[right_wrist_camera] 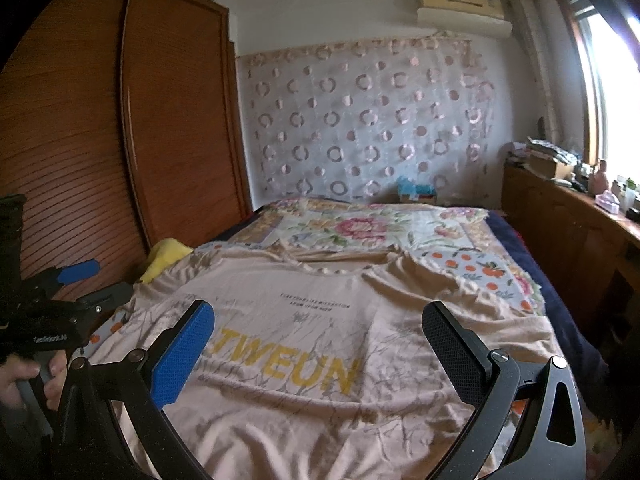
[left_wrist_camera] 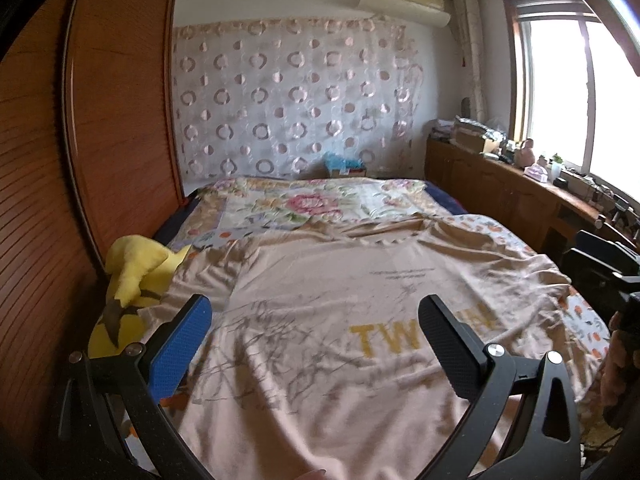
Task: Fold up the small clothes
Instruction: 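Move the left tool to the shirt's side edge and grasp it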
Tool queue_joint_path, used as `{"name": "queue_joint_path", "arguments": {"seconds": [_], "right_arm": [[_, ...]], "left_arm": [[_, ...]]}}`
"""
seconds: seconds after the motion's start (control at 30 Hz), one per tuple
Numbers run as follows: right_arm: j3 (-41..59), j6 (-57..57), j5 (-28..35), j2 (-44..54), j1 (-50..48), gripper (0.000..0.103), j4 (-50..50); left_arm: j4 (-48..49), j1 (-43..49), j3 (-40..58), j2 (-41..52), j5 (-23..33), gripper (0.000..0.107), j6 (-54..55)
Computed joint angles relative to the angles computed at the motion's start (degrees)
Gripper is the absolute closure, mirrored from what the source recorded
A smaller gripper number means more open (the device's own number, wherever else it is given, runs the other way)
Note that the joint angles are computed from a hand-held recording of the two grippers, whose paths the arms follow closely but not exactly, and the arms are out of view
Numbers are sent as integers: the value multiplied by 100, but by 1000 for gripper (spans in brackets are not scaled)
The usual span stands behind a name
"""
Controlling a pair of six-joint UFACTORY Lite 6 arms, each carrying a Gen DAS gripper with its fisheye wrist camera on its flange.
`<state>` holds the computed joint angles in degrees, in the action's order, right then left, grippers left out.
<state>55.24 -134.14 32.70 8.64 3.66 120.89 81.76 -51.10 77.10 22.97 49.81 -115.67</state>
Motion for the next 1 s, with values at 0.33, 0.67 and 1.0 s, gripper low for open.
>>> {"name": "queue_joint_path", "arguments": {"seconds": [0.33, 0.67, 1.0], "right_arm": [[987, 684, -269, 561, 280, 0, -925], [2479, 1881, -255, 1803, 400, 0, -2472], [3745, 3849, -186, 2504, 520, 0, -4518]], "left_arm": [[78, 670, -847, -432, -354, 4, -51], [511, 1760, -1559, -728, -1453, 4, 67], [864, 3125, -1779, -757, -2844, 23, 332]]}}
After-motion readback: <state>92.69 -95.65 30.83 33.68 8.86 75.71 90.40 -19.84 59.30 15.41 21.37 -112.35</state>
